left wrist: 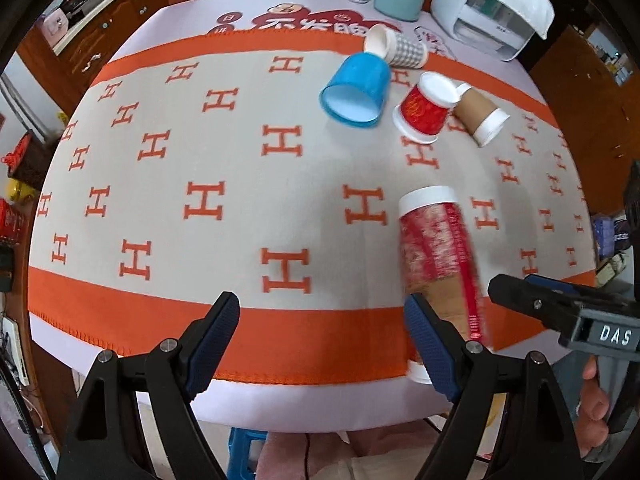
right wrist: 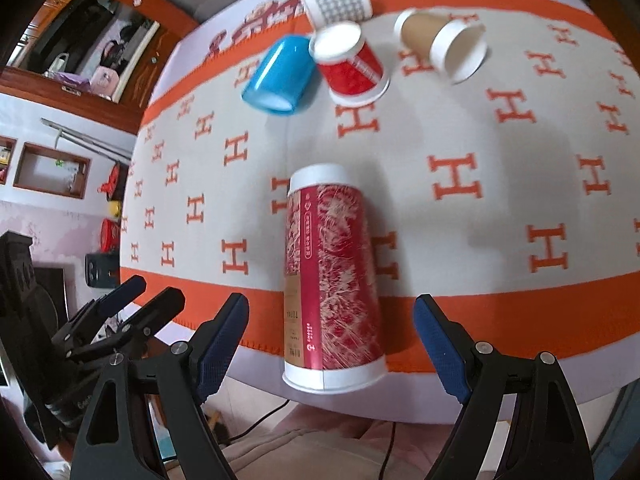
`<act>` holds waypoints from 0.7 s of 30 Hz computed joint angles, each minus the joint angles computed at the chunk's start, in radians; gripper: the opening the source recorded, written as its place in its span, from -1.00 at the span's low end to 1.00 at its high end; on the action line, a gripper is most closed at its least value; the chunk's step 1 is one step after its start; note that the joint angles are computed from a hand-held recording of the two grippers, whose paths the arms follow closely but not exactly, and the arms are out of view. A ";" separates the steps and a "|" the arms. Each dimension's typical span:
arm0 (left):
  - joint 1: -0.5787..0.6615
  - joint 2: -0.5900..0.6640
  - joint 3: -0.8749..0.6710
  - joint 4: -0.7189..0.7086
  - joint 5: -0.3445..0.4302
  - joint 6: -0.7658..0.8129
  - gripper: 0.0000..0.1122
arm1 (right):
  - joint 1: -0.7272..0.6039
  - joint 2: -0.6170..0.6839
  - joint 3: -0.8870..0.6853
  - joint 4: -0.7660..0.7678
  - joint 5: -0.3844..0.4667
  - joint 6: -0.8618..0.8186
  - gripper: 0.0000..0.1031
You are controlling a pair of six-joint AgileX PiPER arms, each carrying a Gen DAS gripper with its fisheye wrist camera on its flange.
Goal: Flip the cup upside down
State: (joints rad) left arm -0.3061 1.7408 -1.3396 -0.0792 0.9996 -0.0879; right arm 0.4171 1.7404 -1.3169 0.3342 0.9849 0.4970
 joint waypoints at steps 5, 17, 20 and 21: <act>0.029 0.044 0.015 -0.029 -0.020 0.042 0.48 | 0.008 0.107 -0.041 0.008 -0.007 -0.008 0.66; 0.033 0.189 -0.079 0.032 0.027 0.045 0.48 | -0.029 0.367 -0.235 0.034 0.040 -0.108 0.66; 0.026 0.216 -0.108 0.042 0.044 0.043 0.48 | -0.018 0.417 -0.285 0.045 0.038 -0.126 0.57; 0.024 0.226 -0.117 0.043 0.049 0.043 0.48 | -0.024 0.429 -0.290 0.071 0.033 -0.147 0.45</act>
State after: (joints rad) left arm -0.2819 1.9667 -1.4569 -0.0361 1.0485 -0.0450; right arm 0.3936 2.1695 -1.6069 0.4051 1.0177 0.3498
